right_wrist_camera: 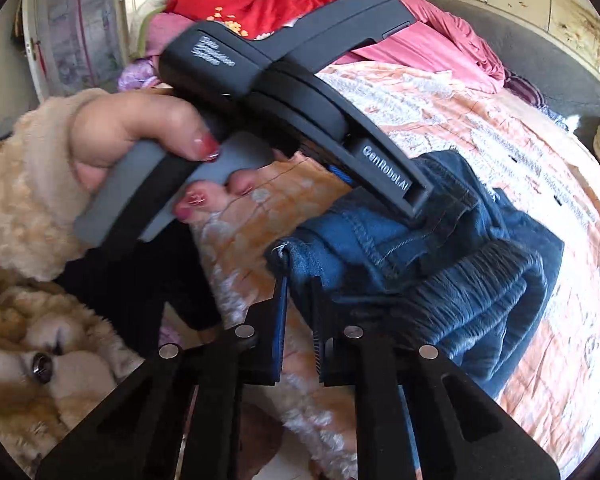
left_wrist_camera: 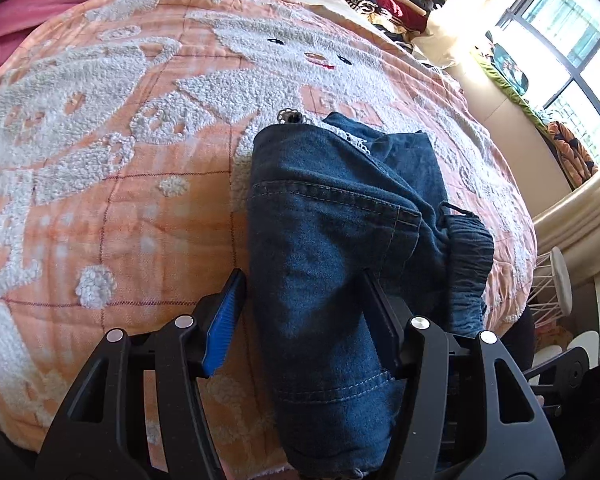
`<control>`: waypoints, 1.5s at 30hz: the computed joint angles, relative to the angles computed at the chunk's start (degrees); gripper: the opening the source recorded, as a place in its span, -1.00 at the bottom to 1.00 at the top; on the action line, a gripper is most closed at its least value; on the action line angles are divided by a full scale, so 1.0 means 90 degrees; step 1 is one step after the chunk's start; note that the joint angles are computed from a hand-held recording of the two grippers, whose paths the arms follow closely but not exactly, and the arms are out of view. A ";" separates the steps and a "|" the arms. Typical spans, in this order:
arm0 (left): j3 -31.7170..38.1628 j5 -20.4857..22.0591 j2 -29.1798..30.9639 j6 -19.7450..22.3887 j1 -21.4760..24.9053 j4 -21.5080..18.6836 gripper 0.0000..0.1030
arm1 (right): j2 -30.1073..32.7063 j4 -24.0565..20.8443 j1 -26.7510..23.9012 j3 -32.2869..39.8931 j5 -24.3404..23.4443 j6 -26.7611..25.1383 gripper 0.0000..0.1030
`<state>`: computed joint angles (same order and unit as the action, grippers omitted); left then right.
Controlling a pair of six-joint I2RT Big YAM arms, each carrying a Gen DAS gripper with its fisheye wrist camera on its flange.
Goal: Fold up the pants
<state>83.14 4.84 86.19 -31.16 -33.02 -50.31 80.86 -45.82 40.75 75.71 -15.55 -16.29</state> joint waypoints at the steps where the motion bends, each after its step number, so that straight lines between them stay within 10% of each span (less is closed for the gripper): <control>1: 0.0024 -0.0041 0.0017 0.0025 -0.0015 -0.0004 -0.02 | -0.0020 -0.0005 -0.0014 -0.0056 0.0021 -0.0015 -0.79; 14: 0.0209 -0.0414 0.0135 0.0043 -0.0128 -0.0046 -0.01 | -0.0014 0.0219 0.0009 -0.0398 0.0041 0.0597 -0.71; 45: 0.0041 -0.0870 -0.0441 -0.0059 -0.0439 0.0189 0.00 | -0.1199 0.0918 -0.0342 -0.0854 0.0137 0.2333 0.28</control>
